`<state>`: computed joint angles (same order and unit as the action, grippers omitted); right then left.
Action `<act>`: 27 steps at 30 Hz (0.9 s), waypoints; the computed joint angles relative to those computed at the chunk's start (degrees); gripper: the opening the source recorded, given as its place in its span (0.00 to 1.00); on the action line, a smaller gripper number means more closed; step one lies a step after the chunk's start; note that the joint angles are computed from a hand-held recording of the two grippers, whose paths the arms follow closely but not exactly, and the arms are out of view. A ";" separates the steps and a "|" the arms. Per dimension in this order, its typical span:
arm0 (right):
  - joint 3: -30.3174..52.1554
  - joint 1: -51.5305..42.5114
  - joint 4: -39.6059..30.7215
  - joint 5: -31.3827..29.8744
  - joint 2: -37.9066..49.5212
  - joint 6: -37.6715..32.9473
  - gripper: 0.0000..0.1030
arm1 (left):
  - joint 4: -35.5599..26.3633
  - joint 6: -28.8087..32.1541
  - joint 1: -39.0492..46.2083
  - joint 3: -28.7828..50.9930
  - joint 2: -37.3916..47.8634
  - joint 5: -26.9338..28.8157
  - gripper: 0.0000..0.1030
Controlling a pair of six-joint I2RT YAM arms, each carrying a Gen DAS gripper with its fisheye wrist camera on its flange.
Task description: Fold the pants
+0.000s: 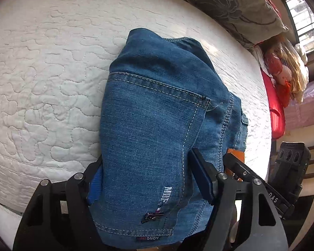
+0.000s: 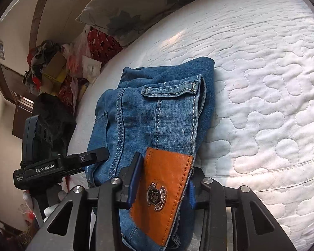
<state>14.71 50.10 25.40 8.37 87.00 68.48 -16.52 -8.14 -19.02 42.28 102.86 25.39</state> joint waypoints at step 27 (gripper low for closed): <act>34.72 -4.55 -31.69 4.76 10.48 -11.75 0.73 | 1.74 6.24 21.79 7.26 -2.14 -9.51 0.66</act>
